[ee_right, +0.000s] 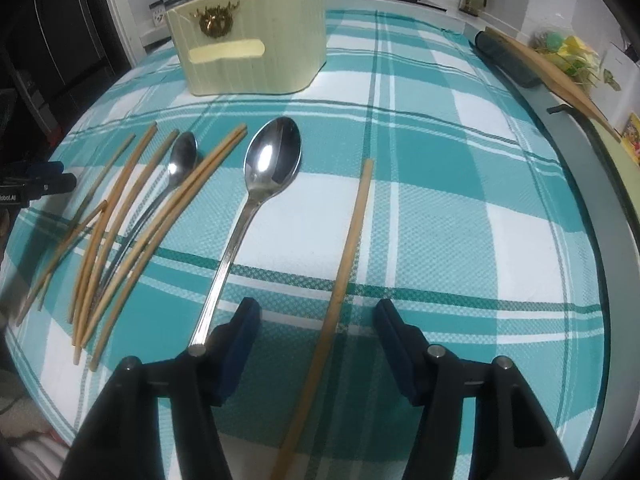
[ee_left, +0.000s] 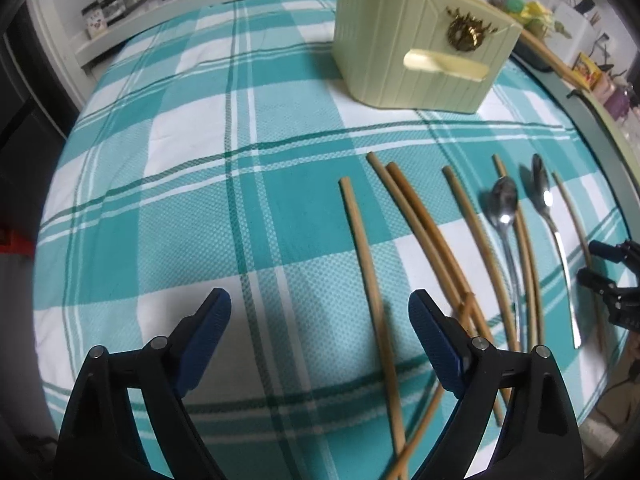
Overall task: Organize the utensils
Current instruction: 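Close the left tool on a wooden chopstick while the right tool grasps another chopstick, then lift both held chopsticks upright and carry them over the cream box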
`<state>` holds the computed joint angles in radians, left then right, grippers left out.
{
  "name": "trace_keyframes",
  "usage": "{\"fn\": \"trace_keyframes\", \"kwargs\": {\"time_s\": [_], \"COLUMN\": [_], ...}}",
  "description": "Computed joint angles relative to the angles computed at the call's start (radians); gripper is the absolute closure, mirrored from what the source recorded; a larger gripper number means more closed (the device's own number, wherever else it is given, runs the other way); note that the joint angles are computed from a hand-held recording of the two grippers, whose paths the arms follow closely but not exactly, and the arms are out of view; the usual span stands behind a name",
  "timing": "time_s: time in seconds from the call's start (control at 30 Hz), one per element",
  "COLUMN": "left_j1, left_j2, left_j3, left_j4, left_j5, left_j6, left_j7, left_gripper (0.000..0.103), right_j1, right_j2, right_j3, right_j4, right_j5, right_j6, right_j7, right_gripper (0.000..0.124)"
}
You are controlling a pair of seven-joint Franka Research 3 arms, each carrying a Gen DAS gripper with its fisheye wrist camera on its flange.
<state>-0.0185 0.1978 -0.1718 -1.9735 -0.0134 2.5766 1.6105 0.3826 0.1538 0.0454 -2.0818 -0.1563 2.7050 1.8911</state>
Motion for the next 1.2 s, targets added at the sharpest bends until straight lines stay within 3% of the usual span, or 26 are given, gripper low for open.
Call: {"fn": "trace_keyframes", "kwargs": {"time_s": [0.23,0.4,0.47,0.5,0.57,0.63,0.73,0.83,0.93,1.07,1.2], "left_j1": [-0.014,-0.02,-0.015,-0.016,-0.026,-0.044,-0.031,-0.011,0.015,0.043,0.071], "left_j2": [0.051,0.077,0.089,0.095,0.103,0.108,0.122,0.135,0.118,0.059,0.019], "left_j3": [0.009,-0.003,-0.017,-0.022,-0.026,-0.018,-0.028,-0.031,-0.037,-0.045,-0.055], "left_j4": [0.042,0.101,0.128,0.143,0.164,0.168,0.182,0.199,0.182,0.121,0.092], "left_j5": [0.085,0.088,0.064,0.056,0.058,0.089,0.042,-0.017,-0.068,-0.133,-0.198], "left_j6": [-0.024,-0.086,-0.111,-0.129,-0.145,-0.134,-0.118,-0.079,0.015,0.158,0.253], "left_j7": [-0.036,-0.023,0.017,0.031,0.044,0.026,0.03,0.016,0.01,0.013,0.026], "left_gripper": [0.018,0.029,0.053,0.06,0.094,0.096,0.098,0.098,0.098,0.098,0.098], "right_j1": [-0.007,-0.01,-0.011,-0.01,-0.002,0.004,0.015,0.008,-0.003,-0.018,-0.026], "right_j2": [0.017,0.054,0.085,0.102,0.13,0.161,0.2,0.233,0.244,0.223,0.172], "right_j3": [0.007,0.002,0.001,-0.002,-0.012,-0.018,-0.032,-0.034,-0.033,-0.031,-0.029], "right_j4": [0.036,0.099,0.143,0.169,0.211,0.257,0.318,0.36,0.361,0.323,0.261], "right_j5": [0.021,0.038,0.051,0.054,0.047,0.045,0.035,0.064,0.108,0.165,0.205], "right_j6": [-0.052,-0.093,-0.109,-0.118,-0.127,-0.14,-0.159,-0.151,-0.095,0.019,0.131], "right_j7": [-0.079,-0.123,-0.145,-0.149,-0.145,-0.149,-0.143,-0.147,-0.15,-0.156,-0.169], "right_gripper": [0.063,0.063,0.063,0.065,0.078,0.098,0.116,0.117,0.117,0.117,0.117]}}
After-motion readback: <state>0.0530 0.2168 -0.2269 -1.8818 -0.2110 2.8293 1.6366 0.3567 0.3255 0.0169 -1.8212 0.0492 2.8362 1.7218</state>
